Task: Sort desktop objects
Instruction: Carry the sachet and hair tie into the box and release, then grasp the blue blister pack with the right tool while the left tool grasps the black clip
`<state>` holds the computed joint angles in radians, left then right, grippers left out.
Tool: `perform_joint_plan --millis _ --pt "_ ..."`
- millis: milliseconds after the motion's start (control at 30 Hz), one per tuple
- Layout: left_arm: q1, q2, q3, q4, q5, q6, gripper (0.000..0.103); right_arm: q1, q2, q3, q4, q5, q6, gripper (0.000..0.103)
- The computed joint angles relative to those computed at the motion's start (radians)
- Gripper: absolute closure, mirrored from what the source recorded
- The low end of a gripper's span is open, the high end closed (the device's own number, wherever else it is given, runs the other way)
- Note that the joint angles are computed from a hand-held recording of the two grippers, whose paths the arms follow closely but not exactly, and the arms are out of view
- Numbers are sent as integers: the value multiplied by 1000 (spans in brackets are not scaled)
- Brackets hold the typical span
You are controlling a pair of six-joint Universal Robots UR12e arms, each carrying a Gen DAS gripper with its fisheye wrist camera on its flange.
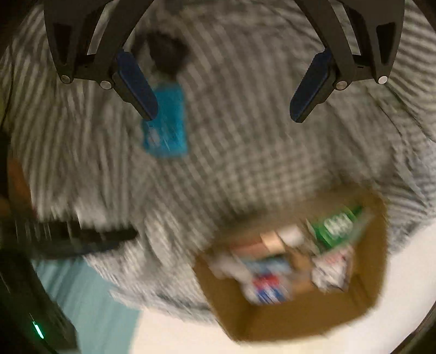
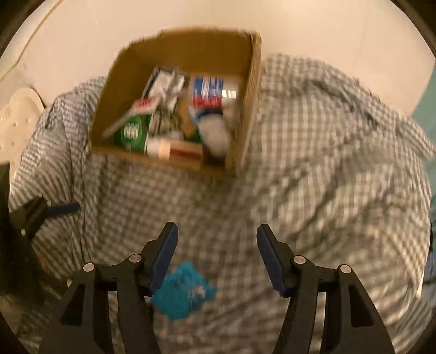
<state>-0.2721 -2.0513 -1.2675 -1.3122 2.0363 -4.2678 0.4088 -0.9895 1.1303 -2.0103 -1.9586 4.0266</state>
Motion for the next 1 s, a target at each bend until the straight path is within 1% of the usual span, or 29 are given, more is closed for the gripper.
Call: perform_joint_plan --millis 67,133,200,233,333,367,400,433,467,500,533,600,700,733,767,800,833,867,900,933,1000 --pt "-9 -16 0 22 -70 16 3 12 -8 13 14 12 5 43" --pt "-10 -23 -8 58 -116 16 3 19 -11 21 10 28 -11 43" --pt "-5 -33 -17 107 -180 15 3 24 -8 20 10 35 -24 43" --pt "-2 -37 -17 119 -195 12 3 26 -7 20 11 36 -29 43" --pt "8 -50 -25 163 -231 -39 3 29 2 8 39 33 -58 43" --pt "15 -57 -25 160 -251 -67 3 29 6 5 47 35 -65 43" --pt "18 -61 -25 154 -260 -79 3 26 3 13 30 45 -107 43" --pt "23 -70 -21 132 -285 -97 3 25 5 12 30 49 -115 43" --pt "28 -73 -22 123 -309 -104 12 23 8 9 32 51 -121 43" --pt "33 -71 -34 145 -341 -105 19 22 11 8 32 56 -135 43" --pt "35 -70 -42 158 -356 -112 19 21 14 5 37 63 -144 43" --pt "32 -66 -41 164 -345 -134 20 17 16 7 38 86 -163 43" --pt "24 -51 -25 95 -294 -186 21 8 19 16 33 141 -185 43" --pt "21 -43 -21 64 -266 -216 25 5 20 20 28 164 -187 43" --pt "19 -33 -17 21 -234 -256 44 -1 23 26 22 205 -184 43" --pt "19 -25 -17 -9 -217 -286 55 -7 25 32 14 240 -186 42" --pt "20 -14 -20 -40 -201 -324 55 -14 31 38 9 287 -165 40" --pt "21 -4 -27 -61 -187 -366 55 -19 35 43 3 323 -151 35" --pt "24 4 -36 -72 -183 -385 55 -25 41 47 2 360 -140 34" --pt "30 17 -56 -72 -193 -412 56 -28 52 43 18 386 -112 34" --pt "35 24 -78 -53 -219 -430 56 -27 67 33 42 400 -98 32"
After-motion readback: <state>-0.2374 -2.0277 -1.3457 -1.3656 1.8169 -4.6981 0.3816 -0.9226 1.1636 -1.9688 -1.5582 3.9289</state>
